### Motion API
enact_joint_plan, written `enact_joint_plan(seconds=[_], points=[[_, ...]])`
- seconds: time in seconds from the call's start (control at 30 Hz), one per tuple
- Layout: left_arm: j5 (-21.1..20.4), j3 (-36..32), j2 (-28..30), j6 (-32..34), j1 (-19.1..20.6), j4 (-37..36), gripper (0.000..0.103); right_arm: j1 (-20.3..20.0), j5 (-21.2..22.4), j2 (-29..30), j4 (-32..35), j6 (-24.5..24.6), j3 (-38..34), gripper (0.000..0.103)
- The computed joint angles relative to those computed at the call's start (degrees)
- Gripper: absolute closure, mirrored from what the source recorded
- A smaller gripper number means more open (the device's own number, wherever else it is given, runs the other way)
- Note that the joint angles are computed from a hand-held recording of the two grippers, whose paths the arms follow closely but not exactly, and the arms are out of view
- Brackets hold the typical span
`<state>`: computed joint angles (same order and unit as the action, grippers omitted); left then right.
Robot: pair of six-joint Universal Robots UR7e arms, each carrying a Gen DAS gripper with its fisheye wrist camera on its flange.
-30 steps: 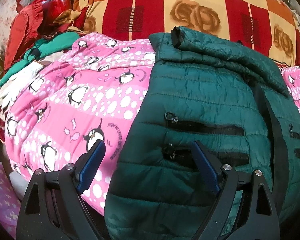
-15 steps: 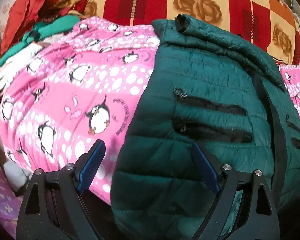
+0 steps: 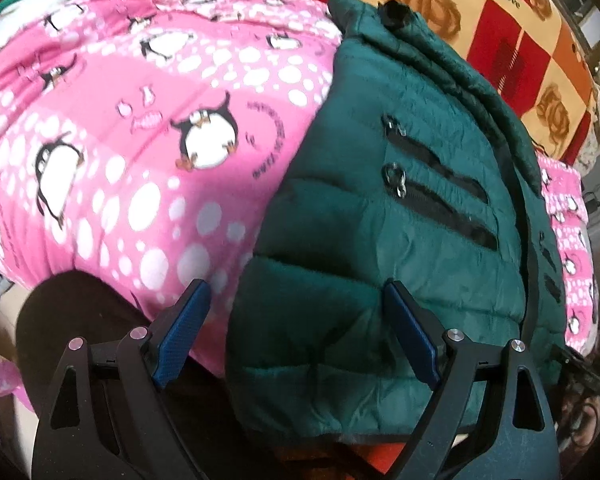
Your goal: Fold large clothes
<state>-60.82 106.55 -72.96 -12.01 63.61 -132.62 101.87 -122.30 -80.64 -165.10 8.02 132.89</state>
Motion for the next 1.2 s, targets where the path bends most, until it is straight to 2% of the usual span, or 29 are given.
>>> enact_joint_plan(seconds=[0.13,0.23,0.27,0.3,0.33,0.37,0.4,0.43,0.5,0.53,0.87,1.2], points=[[-1.2,0.3,-0.2,0.2,0.4,1.4,0.009,0.0,2.4,0.1,1.5,-2.3,0.4,0.016],[-1.5,0.6,-0.1,-0.4,0.4,0.8,0.009,0.1,3.3,0.8,0.0,-4.4,0.7,0.016],[-1.9,0.5,-0.1,-0.1,0.4,0.9,0.010,0.3,3.3,1.0,-0.5,-5.3,0.8,0.023],[-2.6,0.7,-0.2,1.3,0.2,1.0,0.017,0.6,2.8,1.4,-0.6,-6.6,0.6,0.040],[-2.8,1.3,-0.8,2.6,0.1,0.5,0.036,1.4,1.5,1.9,-1.1,-8.0,0.4,0.047],[-2.5,1.9,-1.0,4.3,-0.4,-0.7,0.043,1.8,0.7,2.4,-2.1,-9.1,0.2,0.058],[-1.9,2.4,-1.2,5.4,-1.1,-1.3,0.058,1.8,0.9,2.3,-2.7,-9.6,0.3,0.066],[-0.2,3.0,-1.4,6.7,-2.1,-2.0,0.070,1.8,1.3,2.2,-2.9,-9.9,0.1,0.069],[1.2,3.7,-1.7,8.3,-3.3,-3.7,0.084,2.3,1.2,1.7,-2.8,-10.9,-0.4,0.075],[1.3,3.5,-1.9,8.6,-3.6,-4.0,0.087,2.6,1.3,1.5,-2.9,-11.6,-0.6,0.076],[0.3,0.0,-1.6,12.0,-6.5,-12.8,0.089,4.2,4.5,-0.3,-11.2,-15.4,-3.2,0.076],[2.0,-7.6,5.1,13.7,-7.4,-19.4,0.089,3.3,3.0,3.2,-17.0,-18.0,-10.1,0.076]])
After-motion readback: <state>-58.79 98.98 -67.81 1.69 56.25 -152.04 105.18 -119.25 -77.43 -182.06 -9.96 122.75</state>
